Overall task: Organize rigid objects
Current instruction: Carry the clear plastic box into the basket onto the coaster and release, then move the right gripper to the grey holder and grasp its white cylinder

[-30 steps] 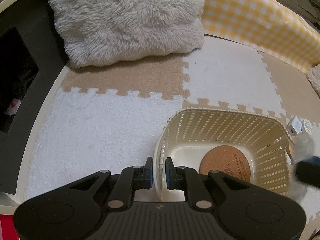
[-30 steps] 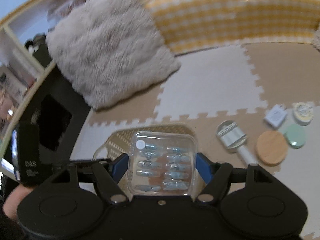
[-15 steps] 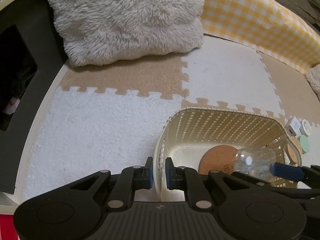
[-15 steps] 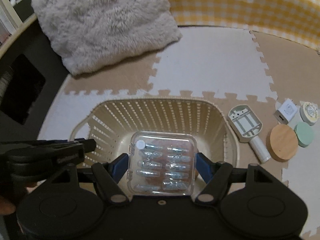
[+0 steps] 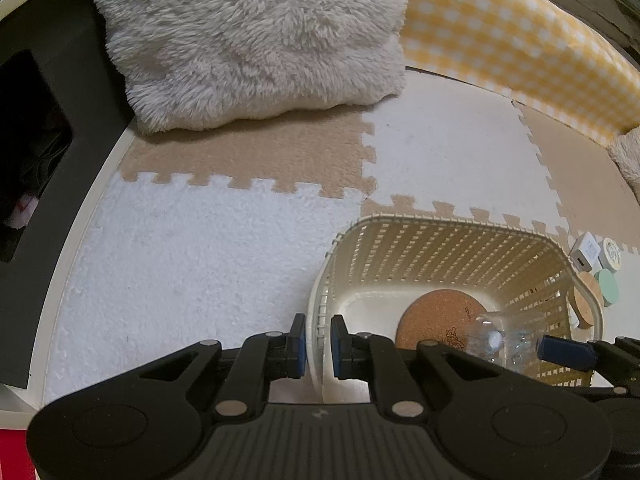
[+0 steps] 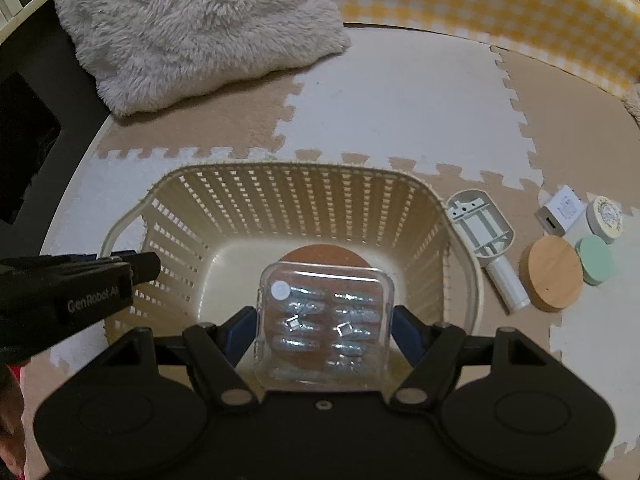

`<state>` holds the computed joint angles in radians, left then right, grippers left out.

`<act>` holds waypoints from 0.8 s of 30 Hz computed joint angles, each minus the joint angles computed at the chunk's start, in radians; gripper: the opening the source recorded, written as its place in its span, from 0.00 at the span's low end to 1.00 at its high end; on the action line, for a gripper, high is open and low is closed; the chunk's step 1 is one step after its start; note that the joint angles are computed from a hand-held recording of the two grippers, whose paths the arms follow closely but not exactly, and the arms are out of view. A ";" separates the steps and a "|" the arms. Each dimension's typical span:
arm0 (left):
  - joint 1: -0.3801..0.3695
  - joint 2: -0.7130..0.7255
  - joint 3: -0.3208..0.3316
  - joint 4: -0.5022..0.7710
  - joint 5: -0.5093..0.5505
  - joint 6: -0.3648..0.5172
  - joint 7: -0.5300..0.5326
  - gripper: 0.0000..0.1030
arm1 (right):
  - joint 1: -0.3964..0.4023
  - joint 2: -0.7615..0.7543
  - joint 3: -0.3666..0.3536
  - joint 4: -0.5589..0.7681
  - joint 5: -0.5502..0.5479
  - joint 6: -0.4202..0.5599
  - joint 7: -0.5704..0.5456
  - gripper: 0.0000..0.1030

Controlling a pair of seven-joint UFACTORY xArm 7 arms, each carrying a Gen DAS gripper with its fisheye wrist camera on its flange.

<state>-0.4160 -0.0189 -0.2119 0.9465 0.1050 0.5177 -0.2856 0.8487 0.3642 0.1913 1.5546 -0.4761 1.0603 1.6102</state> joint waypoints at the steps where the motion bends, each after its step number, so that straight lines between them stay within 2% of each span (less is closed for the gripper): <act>1: 0.000 0.000 0.000 0.000 0.000 0.000 0.000 0.13 | 0.000 0.001 0.000 0.001 0.001 0.001 0.000 0.72; 15: -0.001 -0.001 0.000 0.000 0.002 0.002 -0.001 0.13 | -0.012 -0.037 0.010 -0.052 0.013 -0.048 0.030 0.72; 18: -0.001 -0.001 0.000 0.000 0.002 0.002 -0.001 0.13 | -0.016 -0.048 0.014 -0.063 0.020 -0.059 0.042 0.76; 24: -0.001 0.000 0.000 0.000 0.002 0.002 0.000 0.13 | -0.018 -0.093 0.026 -0.104 0.004 -0.090 0.062 0.76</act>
